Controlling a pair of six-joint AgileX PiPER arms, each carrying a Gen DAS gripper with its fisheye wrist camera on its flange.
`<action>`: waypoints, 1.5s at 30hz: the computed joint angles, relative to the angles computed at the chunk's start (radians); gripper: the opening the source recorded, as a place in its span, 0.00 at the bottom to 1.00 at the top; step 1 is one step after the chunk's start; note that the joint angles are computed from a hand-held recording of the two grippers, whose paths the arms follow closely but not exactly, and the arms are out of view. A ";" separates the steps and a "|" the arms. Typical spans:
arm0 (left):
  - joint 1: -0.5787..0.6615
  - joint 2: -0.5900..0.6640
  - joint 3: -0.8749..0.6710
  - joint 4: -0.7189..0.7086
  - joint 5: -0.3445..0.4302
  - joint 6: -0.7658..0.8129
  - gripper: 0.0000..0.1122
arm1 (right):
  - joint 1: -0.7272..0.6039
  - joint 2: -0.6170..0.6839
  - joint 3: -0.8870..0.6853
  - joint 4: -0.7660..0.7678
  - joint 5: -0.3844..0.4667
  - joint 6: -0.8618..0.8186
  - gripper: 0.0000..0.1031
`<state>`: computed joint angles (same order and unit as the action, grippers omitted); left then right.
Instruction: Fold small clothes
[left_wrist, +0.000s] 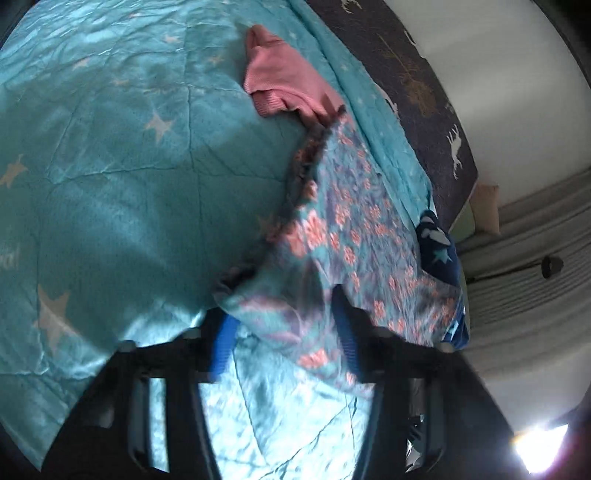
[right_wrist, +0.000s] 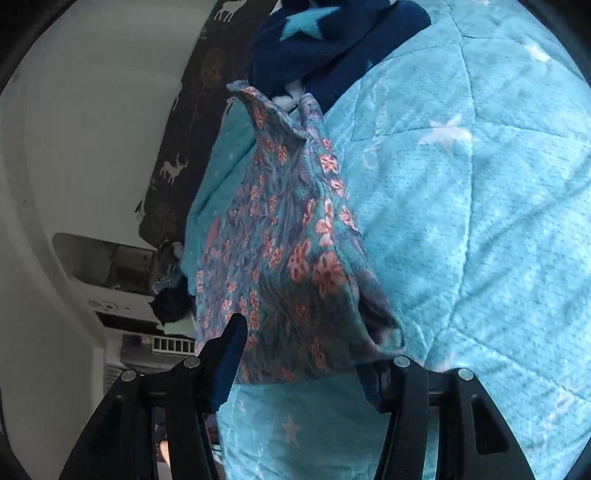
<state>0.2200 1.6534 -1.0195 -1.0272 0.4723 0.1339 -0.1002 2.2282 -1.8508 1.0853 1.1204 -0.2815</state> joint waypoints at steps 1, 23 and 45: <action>-0.004 0.011 -0.011 0.017 0.000 -0.019 0.10 | 0.008 0.000 0.004 -0.002 -0.035 0.031 0.43; -0.048 -0.552 0.402 0.212 0.112 -0.122 0.04 | -0.162 -0.406 0.573 -0.070 -0.004 -0.270 0.10; -0.376 -0.501 0.337 1.023 0.004 -0.948 0.44 | 0.227 -0.632 0.628 -0.875 -0.520 0.143 0.48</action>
